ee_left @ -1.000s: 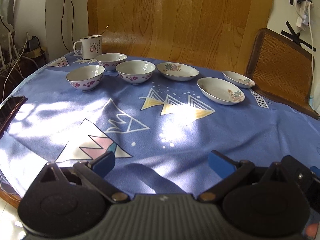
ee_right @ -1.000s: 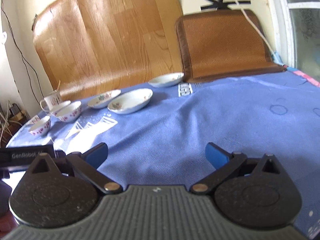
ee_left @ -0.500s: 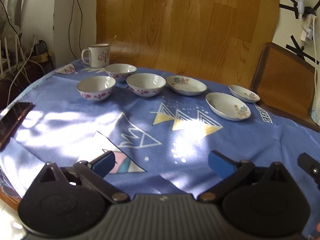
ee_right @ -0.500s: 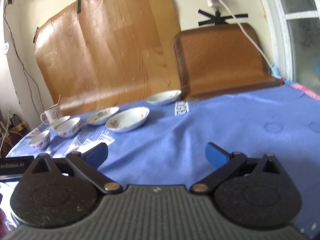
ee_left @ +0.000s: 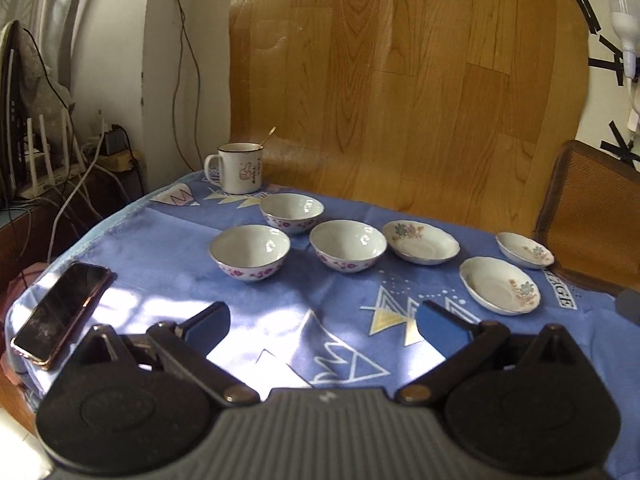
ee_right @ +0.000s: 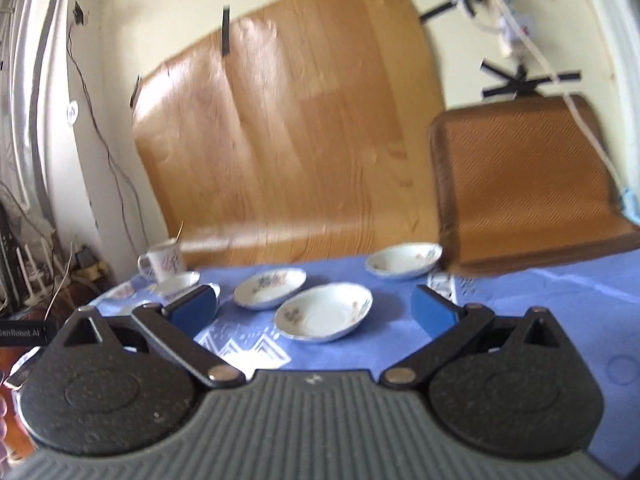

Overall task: Organize plates and bowls
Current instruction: 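Grasp the rim of the oval floral dish with the left tool while the right tool grips it too, then carry the oval dish toward the window with both tools and release it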

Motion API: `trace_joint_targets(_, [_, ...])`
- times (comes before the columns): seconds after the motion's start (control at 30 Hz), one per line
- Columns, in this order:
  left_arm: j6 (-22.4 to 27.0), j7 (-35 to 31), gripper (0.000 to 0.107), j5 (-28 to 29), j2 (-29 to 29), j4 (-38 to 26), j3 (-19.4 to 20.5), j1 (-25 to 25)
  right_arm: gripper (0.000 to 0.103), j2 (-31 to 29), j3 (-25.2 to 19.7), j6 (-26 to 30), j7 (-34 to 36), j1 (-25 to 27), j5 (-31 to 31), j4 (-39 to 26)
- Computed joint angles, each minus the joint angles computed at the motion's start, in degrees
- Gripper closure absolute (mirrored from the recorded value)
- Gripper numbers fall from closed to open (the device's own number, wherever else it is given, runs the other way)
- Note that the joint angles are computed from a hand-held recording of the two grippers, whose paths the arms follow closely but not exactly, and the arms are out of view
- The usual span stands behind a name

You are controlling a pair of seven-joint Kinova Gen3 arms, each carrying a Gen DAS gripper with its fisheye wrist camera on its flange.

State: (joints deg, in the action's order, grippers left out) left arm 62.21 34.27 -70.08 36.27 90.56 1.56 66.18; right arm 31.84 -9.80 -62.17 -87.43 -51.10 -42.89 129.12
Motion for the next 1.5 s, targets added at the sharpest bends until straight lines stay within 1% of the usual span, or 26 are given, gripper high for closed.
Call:
trace_joint_targets(0.07, [-4.4, -0.7, 0.005, -1.0, -0.9, 0.5, -0.2, -1.5, 0.005, -1.0, 1.0, 4.3, 2.1, 0.8, 0.5, -0.9])
trace_joint_targets(0.1, [-6.7, -1.5, 0.005, -1.0, -1.1, 0.3, -0.6, -2.2, 0.02, -1.3, 0.2, 6.6, 3.7, 2.7, 0.9, -1.5])
trace_joint_targets(0.13, [-9.1, -2.6, 0.005, -0.8, -1.2, -0.3, -0.9, -3.1, 0.044, -1.6, -1.3, 9.0, 4.4, 5.3, 1.6, -2.1])
trace_joint_targets(0.17, [-11.4, -3.4, 0.005, -0.8, -1.0, -0.9, -1.9, -3.4, 0.054, -2.0, -2.9, 11.3, 4.2, 8.0, 1.8, -2.5])
trace_joint_targets(0.2, [-13.7, -4.5, 0.005, -0.5, -0.7, -1.7, -3.4, -3.3, 0.068, -2.1, -4.1, 13.6, 3.1, 10.6, 2.8, -3.2])
trace_joint_targets(0.23, [-16.0, -6.4, 0.008, 0.7, 0.0, -3.1, -5.8, -2.7, 0.079, -2.4, -5.1, 16.0, 1.3, 13.3, 4.6, -3.6])
trace_joint_targets(0.3, [-18.1, -11.1, 0.013, 2.9, 2.1, -6.9, -7.2, -3.3, 0.086, -2.8, -5.6, 18.9, 0.5, 15.9, 5.8, -4.2])
trace_joint_targets(0.37, [-18.5, -15.7, 0.017, 4.4, 4.6, -11.6, -4.4, -6.7, 0.088, -2.5, -4.9, 19.0, 0.9, 15.9, 5.7, -4.9])
trace_joint_targets(0.47, [-15.9, -22.7, 0.023, 5.5, 9.2, -19.6, 3.5, -13.2, 0.088, -1.4, -4.9, 20.5, 1.9, 17.5, 7.2, -7.2])
trace_joint_targets(0.53, [-13.9, -27.4, 0.028, 6.9, 12.2, -24.6, 7.9, -16.4, 0.088, -0.7, -4.3, 24.5, 2.9, 19.1, 9.3, -9.9])
trace_joint_targets(0.57, [-14.0, -29.7, 0.029, 8.4, 13.3, -26.5, 8.5, -17.3, 0.088, -0.2, -3.2, 26.5, 3.5, 18.8, 9.9, -11.3])
trace_joint_targets(0.6, [-14.3, -32.0, 0.032, 10.5, 14.2, -28.2, 8.0, -17.5, 0.085, 0.2, -2.6, 28.2, 4.3, 18.9, 9.8, -12.6])
trace_joint_targets(0.7, [-15.8, -37.3, 0.038, 17.5, 16.4, -31.9, 6.7, -19.1, 0.085, 2.1, -3.4, 32.6, 3.7, 21.7, 11.9, -16.4])
trace_joint_targets(0.77, [-20.2, -38.3, 0.042, 21.5, 16.3, -31.0, 7.2, -21.6, 0.085, 3.5, -3.4, 35.7, 2.0, 23.1, 13.6, -18.9])
trace_joint_targets(0.8, [-22.2, -38.8, 0.043, 23.9, 16.1, -30.4, 6.4, -22.2, 0.085, 4.1, -3.4, 37.2, 1.3, 23.6, 14.2, -20.1])
trace_joint_targets(0.87, [-23.8, -41.0, 0.043, 27.3, 16.7, -30.9, 5.7, -22.9, 0.084, 5.6, -4.2, 40.4, 0.1, 25.2, 15.7, -22.8])
trace_joint_targets(0.9, [-23.9, -41.1, 0.044, 27.6, 17.0, -31.2, 4.7, -22.3, 0.084, 6.3, -4.5, 41.8, -1.4, 26.0, 17.2, -23.9])
trace_joint_targets(0.97, [-22.6, -42.5, 0.056, 28.9, 18.1, -33.2, 1.8, -20.3, 0.083, 7.5, -5.9, 44.6, -4.5, 27.8, 20.9, -25.9])
trace_joint_targets(1.0, [-22.9, -44.0, 0.072, 29.6, 18.3, -33.7, 2.0, -20.4, 0.087, 8.4, -7.7, 45.5, -5.7, 29.5, 23.0, -26.7])
trace_joint_targets(1.03, [-24.0, -45.0, 0.08, 30.6, 18.1, -33.4, 2.2, -20.7, 0.089, 8.8, -9.3, 45.6, -6.6, 30.9, 24.6, -26.8])
trace_joint_targets(1.1, [-23.6, -47.1, 0.092, 31.7, 18.2, -34.3, 2.5, -20.3, 0.09, 8.1, -9.4, 44.8, -7.9, 30.7, 25.1, -25.6])
trace_joint_targets(1.17, [-21.4, -48.4, 0.092, 32.9, 18.8, -36.4, -0.3, -17.4, 0.09, 6.5, -8.4, 42.8, -8.1, 29.5, 24.5, -23.4])
trace_joint_targets(1.3, [-22.8, -48.0, 0.092, 33.7, 17.7, -35.9, -3.6, -13.6, 0.09, 2.2, -4.2, 35.3, -11.9, 25.6, 24.4, -15.5])
trace_joint_targets(1.4, [-22.9, -51.5, 0.092, 35.2, 18.5, -38.7, -4.0, -11.4, 0.09, -1.5, -3.6, 28.5, -12.0, 24.3, 19.4, -7.5])
trace_joint_targets(1.43, [-22.8, -53.3, 0.092, 35.9, 19.2, -40.3, -3.9, -10.8, 0.09, -2.8, -2.4, 26.5, -12.2, 22.7, 17.1, -4.9])
trace_joint_targets(1.5, [-21.8, -57.9, 0.092, 37.0, 21.7, -45.6, -2.6, -9.7, 0.09, -5.5, 2.2, 23.3, -13.8, 17.7, 12.4, 0.4])
